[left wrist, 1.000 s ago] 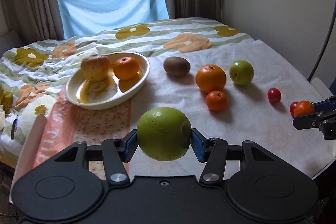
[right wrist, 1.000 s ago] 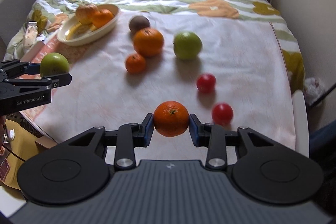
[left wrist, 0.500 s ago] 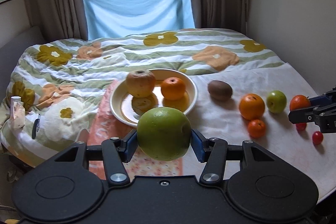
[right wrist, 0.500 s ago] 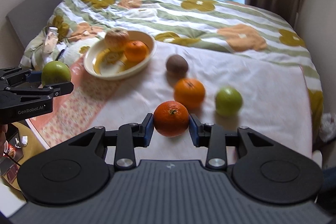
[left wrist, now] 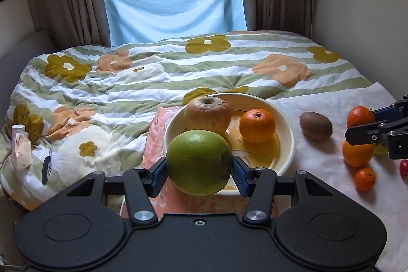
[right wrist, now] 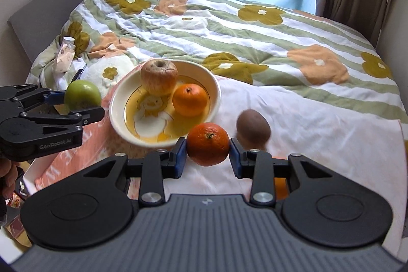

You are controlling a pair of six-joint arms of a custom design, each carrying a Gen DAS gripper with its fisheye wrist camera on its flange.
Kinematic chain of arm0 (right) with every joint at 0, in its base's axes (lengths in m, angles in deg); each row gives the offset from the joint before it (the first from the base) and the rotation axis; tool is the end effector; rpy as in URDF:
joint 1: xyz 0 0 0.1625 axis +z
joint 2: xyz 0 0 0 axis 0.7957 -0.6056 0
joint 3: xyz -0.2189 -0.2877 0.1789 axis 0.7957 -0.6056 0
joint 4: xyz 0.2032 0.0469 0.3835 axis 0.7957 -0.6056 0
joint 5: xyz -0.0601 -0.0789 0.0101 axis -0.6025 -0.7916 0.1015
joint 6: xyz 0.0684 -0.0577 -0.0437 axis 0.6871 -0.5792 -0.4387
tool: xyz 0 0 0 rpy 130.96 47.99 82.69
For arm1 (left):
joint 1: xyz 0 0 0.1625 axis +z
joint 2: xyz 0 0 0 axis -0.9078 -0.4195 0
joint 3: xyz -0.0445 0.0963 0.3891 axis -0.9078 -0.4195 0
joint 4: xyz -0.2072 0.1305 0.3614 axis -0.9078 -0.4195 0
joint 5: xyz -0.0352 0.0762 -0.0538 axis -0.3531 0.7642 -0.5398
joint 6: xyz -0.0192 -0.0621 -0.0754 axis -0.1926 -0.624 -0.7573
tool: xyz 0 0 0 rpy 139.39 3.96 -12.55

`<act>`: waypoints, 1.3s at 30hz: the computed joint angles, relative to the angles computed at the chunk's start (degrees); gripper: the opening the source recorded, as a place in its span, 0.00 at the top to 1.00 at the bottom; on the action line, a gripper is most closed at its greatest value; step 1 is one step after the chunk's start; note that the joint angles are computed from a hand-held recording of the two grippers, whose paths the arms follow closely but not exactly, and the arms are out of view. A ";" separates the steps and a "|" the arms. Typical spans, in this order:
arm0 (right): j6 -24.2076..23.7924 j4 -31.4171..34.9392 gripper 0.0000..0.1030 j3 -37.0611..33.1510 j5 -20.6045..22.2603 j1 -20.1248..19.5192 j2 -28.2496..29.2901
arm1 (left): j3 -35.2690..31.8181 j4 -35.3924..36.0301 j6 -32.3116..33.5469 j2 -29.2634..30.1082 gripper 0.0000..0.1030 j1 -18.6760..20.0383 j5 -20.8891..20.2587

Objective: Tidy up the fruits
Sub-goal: 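Place the green apple and tangerine into the white dish and open both tools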

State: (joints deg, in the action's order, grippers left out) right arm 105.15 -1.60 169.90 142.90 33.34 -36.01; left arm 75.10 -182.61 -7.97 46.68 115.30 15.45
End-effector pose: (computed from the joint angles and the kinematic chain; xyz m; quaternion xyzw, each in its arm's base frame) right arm 0.0480 -0.5918 0.2364 0.1258 -0.8658 0.3469 0.3381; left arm -0.2822 -0.6479 -0.0315 0.3802 0.8285 -0.2828 0.2984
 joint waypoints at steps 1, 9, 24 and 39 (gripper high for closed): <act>0.26 0.23 0.51 -1.13 0.26 0.10 1.03 | -1.02 0.62 0.68 0.41 0.44 0.46 -0.36; 3.10 2.69 0.51 -9.64 2.12 0.21 8.40 | -9.99 7.22 4.64 4.83 0.44 3.96 -2.52; 6.64 4.09 0.51 -16.38 4.58 -0.10 14.30 | -14.56 7.98 13.51 8.04 0.18 6.07 -5.13; 7.47 5.63 0.51 -18.03 4.62 0.34 15.27 | -4.95 3.41 11.54 1.52 0.11 4.78 -6.44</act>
